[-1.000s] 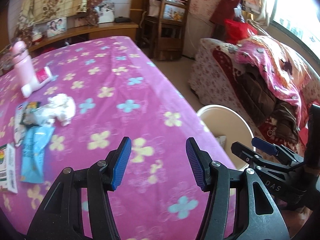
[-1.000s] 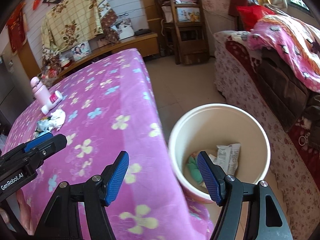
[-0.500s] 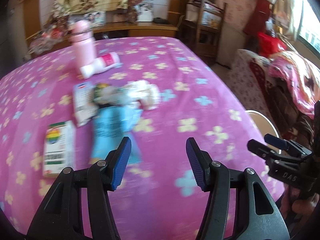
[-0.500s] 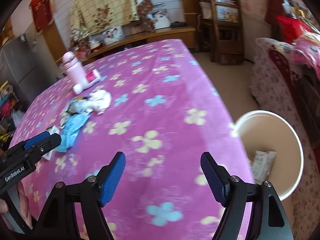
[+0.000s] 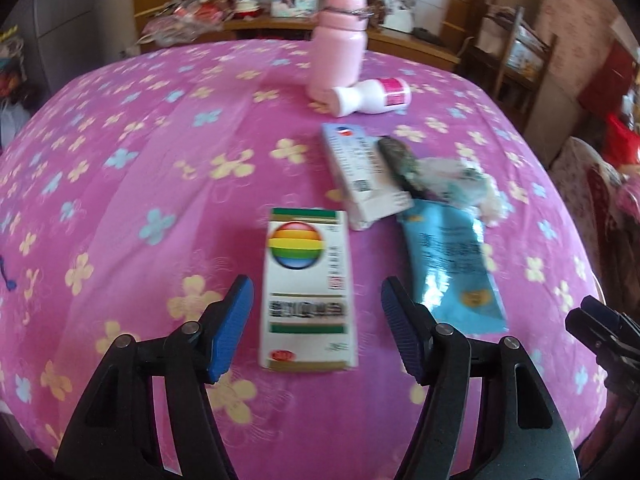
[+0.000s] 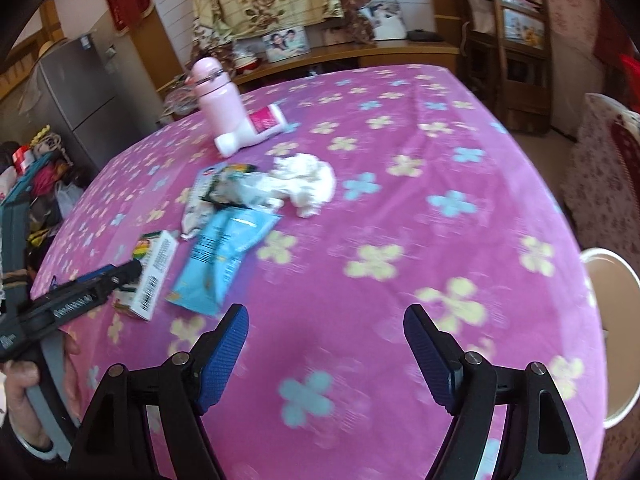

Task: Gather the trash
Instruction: 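Grasp the rainbow-logo medicine box with the left tool while the right tool grasps the blue snack bag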

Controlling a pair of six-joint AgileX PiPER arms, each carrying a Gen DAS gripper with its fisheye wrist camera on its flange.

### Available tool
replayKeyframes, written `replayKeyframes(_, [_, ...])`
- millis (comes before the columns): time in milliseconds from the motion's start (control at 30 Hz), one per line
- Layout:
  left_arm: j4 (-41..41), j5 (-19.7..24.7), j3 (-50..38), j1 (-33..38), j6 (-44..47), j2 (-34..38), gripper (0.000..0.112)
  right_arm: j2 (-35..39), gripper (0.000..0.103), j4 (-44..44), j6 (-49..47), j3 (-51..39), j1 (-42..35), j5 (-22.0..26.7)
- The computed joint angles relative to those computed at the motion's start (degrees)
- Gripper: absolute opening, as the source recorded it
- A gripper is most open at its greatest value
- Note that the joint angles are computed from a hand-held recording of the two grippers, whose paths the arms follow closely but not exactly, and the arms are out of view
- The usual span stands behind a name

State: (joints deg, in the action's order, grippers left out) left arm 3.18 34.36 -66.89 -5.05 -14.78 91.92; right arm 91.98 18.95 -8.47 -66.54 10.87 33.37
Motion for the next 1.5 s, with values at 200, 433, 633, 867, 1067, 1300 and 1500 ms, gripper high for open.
replayKeyframes(200, [3.78,0.66,-2.57,0.33,-3.21,5.38,0.066,9.39,0.080,-0.69,4.47,-10.58,4.70,2.72])
replayKeyframes(433, [3.99,-0.14,-2.99,2.39,0.97,7.15,0.050,17.01,0.082,-4.84,10.79,-20.96,9.01,5.79])
replayKeyframes(633, [0.51,-1.04,-0.63,5.41,5.07,4.96,0.049,25.16,0.086,-12.54,17.59,-31.36,13.58,10.79])
replayKeyframes(867, [1.65,-1.76,1.80,4.00,3.56,1.89,0.049,21.16,0.049,-12.87,13.86,-24.30,13.65,6.25])
replayKeyframes(1067, [3.31,-2.11,3.28,-0.01,0.11,-0.46,0.049,12.28,0.048,-4.38,3.78,-13.54,9.30,3.95])
replayKeyframes(1300, [7.98,-0.98,3.84,-6.48,-6.59,-1.85,0.049,3.45,0.048,-0.50,-0.10,-4.65,6.28,1.72])
replayKeyframes(1500, [12.25,0.28,3.85,-10.79,-11.98,-3.35,0.049,-1.63,0.048,1.75,-2.89,0.22,3.73,0.78])
